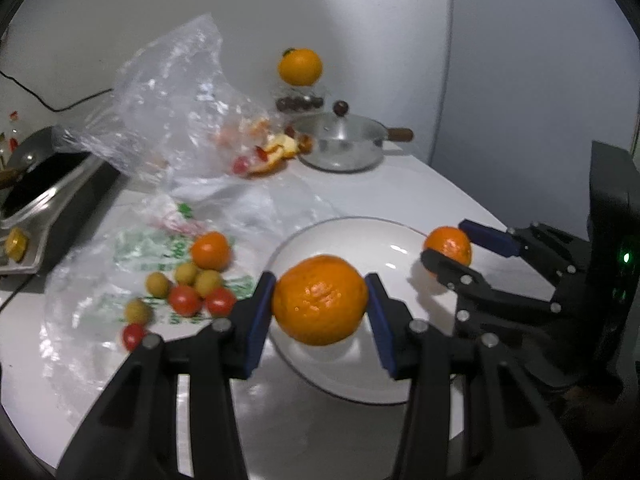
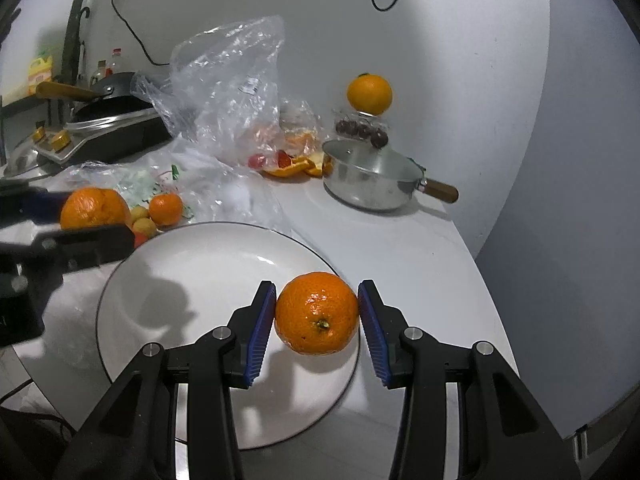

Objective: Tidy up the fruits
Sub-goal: 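Carry both oranges over the white plate while the right tool releases its orange onto it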

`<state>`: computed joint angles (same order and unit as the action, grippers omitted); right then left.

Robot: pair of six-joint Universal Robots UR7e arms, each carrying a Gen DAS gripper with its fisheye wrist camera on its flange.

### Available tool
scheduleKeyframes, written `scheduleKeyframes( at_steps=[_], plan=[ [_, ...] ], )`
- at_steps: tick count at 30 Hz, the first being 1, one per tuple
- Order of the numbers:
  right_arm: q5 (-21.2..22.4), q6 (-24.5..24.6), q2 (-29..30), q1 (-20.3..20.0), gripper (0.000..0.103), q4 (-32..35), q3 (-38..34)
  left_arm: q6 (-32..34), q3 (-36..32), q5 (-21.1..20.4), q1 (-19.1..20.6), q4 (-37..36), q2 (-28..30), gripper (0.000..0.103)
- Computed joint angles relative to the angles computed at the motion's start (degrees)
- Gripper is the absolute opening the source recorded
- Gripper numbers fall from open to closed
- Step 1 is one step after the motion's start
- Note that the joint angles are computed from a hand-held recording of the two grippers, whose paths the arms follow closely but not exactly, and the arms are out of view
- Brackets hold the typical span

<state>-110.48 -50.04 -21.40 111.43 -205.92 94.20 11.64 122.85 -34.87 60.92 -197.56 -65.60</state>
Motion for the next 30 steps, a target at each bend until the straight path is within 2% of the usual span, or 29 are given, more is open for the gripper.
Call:
scheduleKeyframes(
  at_steps=[4,10,19,30],
  plan=[
    [1.60,1.75,-1.26,-1.08,0.045,2.90,0.70,-3.41,-0.88,-2.24,0.89,4.13,0.28,0.046],
    [2.69,2.83,-2.01,-1.84,0.045,6.37,0.93,-6.77,-1.59,-3.42,1.68,8.87,0.39,0.046],
    [3.57,2.73,-2.67,-2.17,0.045,9.04,1.23,-8.46,-1.31,-4.68,1.85,11.71,0.33,0.046],
    [4.20,2.78,-3.73,-2.02,0.046,6.50,1.76,-7.71,-1.79,-5.92,1.90,12.71,0.65,0.046]
  ],
)
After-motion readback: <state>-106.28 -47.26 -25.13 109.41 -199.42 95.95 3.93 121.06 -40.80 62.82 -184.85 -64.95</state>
